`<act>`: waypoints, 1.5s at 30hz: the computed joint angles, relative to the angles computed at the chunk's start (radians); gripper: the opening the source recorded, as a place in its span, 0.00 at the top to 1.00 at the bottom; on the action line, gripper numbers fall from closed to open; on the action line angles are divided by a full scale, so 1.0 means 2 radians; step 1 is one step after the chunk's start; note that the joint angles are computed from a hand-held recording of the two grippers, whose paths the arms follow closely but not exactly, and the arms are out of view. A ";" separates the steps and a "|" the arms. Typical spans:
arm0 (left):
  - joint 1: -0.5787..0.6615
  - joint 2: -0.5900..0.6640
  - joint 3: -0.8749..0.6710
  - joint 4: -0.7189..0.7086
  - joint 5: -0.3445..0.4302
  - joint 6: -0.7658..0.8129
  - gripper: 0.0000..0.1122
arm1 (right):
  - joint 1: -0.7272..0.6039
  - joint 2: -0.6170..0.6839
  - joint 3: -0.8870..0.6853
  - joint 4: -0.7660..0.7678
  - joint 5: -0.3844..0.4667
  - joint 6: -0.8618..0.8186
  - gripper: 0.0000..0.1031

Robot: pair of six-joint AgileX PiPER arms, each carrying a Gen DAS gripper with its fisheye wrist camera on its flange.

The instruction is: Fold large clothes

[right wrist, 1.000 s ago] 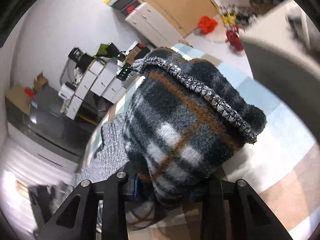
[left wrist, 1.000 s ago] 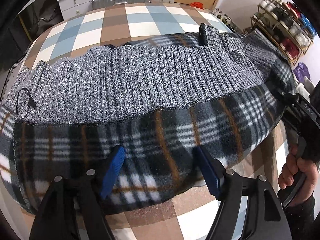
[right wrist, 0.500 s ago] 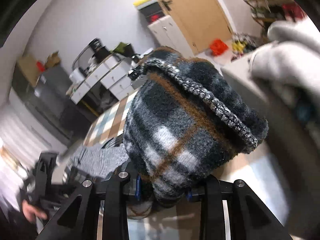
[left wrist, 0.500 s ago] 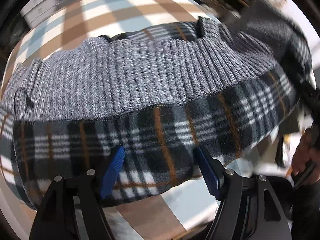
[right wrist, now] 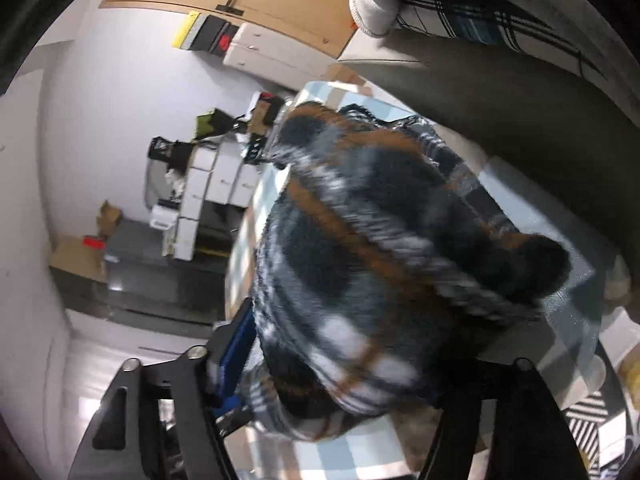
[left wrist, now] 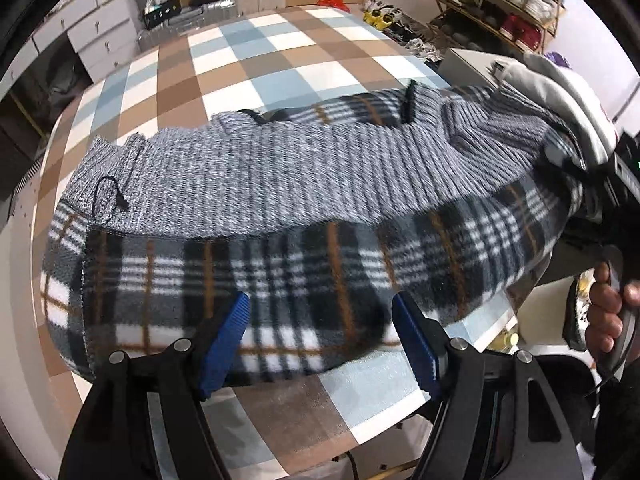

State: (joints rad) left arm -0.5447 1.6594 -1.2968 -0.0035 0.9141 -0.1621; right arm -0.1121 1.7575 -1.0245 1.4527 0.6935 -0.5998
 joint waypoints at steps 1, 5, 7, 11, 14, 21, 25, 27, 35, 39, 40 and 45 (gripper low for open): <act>-0.008 -0.003 0.005 0.009 -0.004 -0.011 0.38 | 0.009 0.005 -0.010 -0.014 -0.014 0.017 0.20; -0.019 -0.018 0.031 0.043 -0.021 -0.026 0.38 | 0.033 0.017 -0.040 -0.112 -0.061 0.119 0.22; -0.016 -0.013 0.034 0.062 -0.030 -0.034 0.38 | 0.036 0.016 -0.032 -0.099 -0.083 0.108 0.37; -0.008 -0.022 0.057 0.065 -0.061 -0.032 0.38 | 0.044 -0.003 -0.018 -0.108 -0.113 0.076 0.59; -0.020 -0.019 0.063 0.086 -0.069 -0.045 0.38 | 0.076 -0.019 -0.036 -0.249 -0.149 0.184 0.64; -0.010 -0.017 0.069 0.053 -0.093 -0.013 0.38 | 0.152 -0.032 -0.090 -0.599 -0.181 0.414 0.67; -0.003 0.005 0.045 -0.014 -0.095 0.043 0.38 | 0.185 -0.021 -0.163 -0.764 -0.123 0.512 0.69; 0.002 0.026 0.019 -0.074 -0.089 0.092 0.38 | 0.201 -0.011 -0.213 -0.816 -0.083 0.526 0.69; 0.049 -0.012 0.030 -0.192 -0.084 0.138 0.38 | 0.262 0.063 -0.430 -0.913 0.088 0.473 0.69; 0.094 -0.089 0.082 -0.125 -0.084 0.109 0.38 | 0.280 0.060 -0.411 -0.939 0.088 0.473 0.69; 0.104 -0.095 0.089 -0.106 -0.086 0.098 0.38 | 0.287 0.065 -0.418 -0.945 0.092 0.476 0.69; 0.215 -0.090 0.114 -0.235 -0.065 0.211 0.38 | 0.326 0.105 -0.486 -0.985 0.148 0.469 0.69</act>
State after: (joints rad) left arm -0.1147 1.4789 -1.0688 -0.4735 0.7833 0.2597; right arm 0.5392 1.9680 -1.9966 -0.5169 0.9892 0.3384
